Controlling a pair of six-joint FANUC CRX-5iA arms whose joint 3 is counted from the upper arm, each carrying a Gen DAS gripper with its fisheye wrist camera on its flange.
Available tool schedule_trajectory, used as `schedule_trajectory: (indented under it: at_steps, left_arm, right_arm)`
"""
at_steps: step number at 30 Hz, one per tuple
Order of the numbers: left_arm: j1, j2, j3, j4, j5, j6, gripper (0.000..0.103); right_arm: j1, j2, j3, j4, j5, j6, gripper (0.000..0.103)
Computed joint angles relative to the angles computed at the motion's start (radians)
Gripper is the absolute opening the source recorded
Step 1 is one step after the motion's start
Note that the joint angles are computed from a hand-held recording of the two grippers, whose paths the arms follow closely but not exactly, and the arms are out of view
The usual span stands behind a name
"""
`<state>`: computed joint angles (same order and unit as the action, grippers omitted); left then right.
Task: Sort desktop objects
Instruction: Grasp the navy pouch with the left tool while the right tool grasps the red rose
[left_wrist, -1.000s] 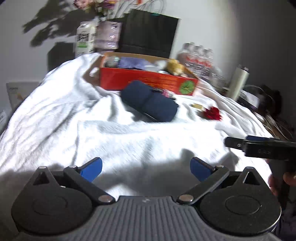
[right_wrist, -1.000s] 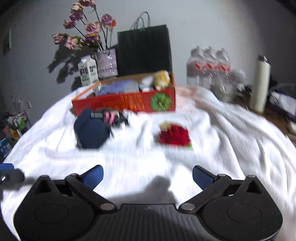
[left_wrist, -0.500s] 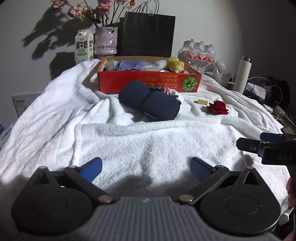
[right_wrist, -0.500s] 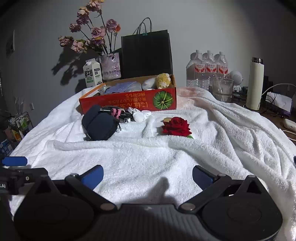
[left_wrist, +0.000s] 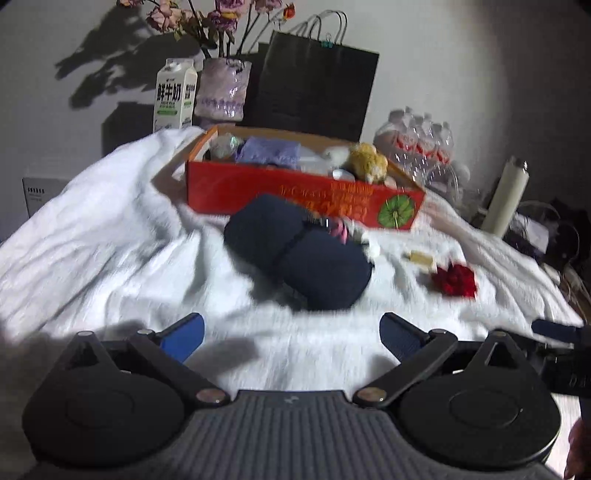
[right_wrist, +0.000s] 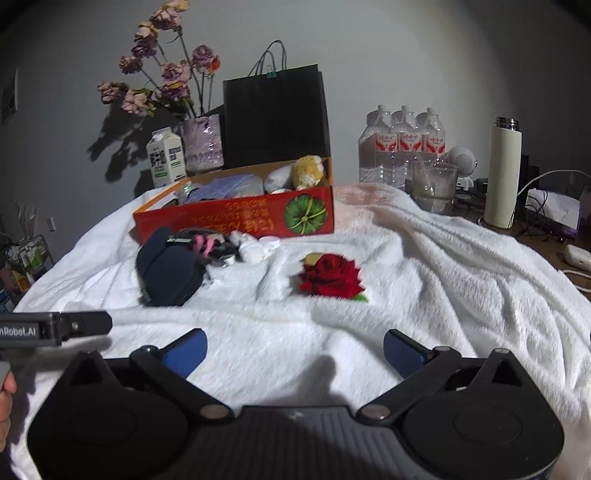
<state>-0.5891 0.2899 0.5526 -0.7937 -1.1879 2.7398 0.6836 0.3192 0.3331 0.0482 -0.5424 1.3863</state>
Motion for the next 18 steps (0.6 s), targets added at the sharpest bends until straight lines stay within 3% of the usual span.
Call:
schedule_trajectory:
  at_steps: [3,8,12,13,15,18]
  left_arm:
    - [0.035,0.043,0.054,-0.018,0.015,0.041,0.103]
    - [0.144,0.092,0.088,0.12,0.104,0.073,0.103]
    - [0.172,0.161,0.161,0.16,0.055,0.068,0.101]
    - [0.18,0.161,0.149,0.173,0.074,0.085,0.101]
    - [0.183,0.143,0.106,0.168,0.124,0.137,0.091]
    - [0.165,0.141,0.112,0.138,0.106,0.13,0.078]
  right_arm:
    - [-0.016,0.065,0.084,0.014,-0.023,-0.029,0.095]
    - [-0.033,0.178,0.235,0.022,-0.081,-0.061,0.09]
    - [-0.033,0.254,0.337,0.031,-0.131,-0.076,0.088]
    - [-0.034,0.271,0.36,0.03,-0.143,-0.08,0.088]
    - [-0.037,0.305,0.412,0.016,-0.176,-0.091,0.087]
    - [-0.037,0.328,0.431,0.019,-0.188,-0.116,0.08]
